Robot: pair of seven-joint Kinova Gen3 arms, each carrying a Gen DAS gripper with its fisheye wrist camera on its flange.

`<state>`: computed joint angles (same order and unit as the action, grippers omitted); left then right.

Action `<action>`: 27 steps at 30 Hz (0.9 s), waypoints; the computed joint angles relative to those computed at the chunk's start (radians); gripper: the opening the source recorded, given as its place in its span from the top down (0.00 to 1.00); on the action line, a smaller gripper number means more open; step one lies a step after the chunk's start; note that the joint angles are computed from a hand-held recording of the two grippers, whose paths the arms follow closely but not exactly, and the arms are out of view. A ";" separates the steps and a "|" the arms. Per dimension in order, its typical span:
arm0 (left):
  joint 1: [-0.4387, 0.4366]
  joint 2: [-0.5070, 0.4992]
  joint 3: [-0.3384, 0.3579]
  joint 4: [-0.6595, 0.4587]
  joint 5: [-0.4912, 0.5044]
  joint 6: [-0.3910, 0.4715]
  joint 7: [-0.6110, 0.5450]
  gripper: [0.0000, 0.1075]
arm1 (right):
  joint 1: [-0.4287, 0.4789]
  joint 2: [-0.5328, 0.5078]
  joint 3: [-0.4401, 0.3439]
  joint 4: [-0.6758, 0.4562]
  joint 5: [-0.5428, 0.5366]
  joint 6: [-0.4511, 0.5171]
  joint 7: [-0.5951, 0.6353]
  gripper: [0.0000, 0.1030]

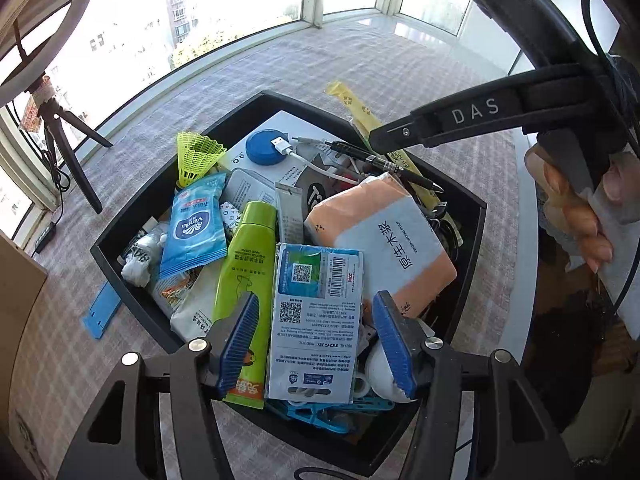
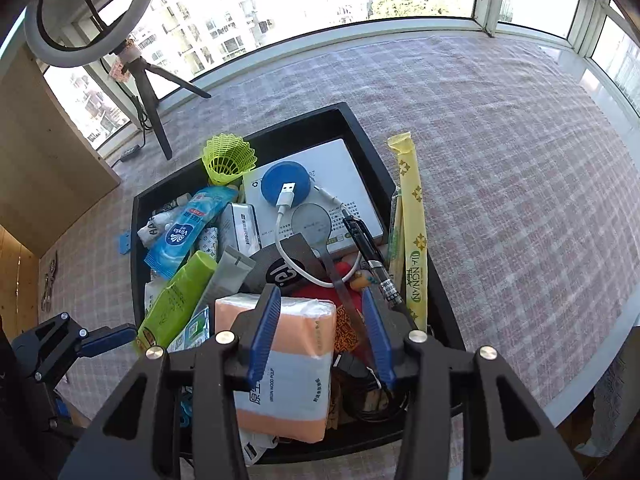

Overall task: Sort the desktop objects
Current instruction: 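Carry the card package and black pen to the black tray and release both, then grasp the Coffee-mate sachet with the left tool while the right tool grasps the blue clothespin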

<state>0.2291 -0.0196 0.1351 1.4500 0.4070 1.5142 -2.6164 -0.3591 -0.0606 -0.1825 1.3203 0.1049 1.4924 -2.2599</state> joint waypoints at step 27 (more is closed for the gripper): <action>-0.453 0.154 -0.212 -0.115 -0.035 -0.016 -0.113 0.46 | -0.258 0.244 -0.054 -0.247 -0.023 -0.009 0.041 0.52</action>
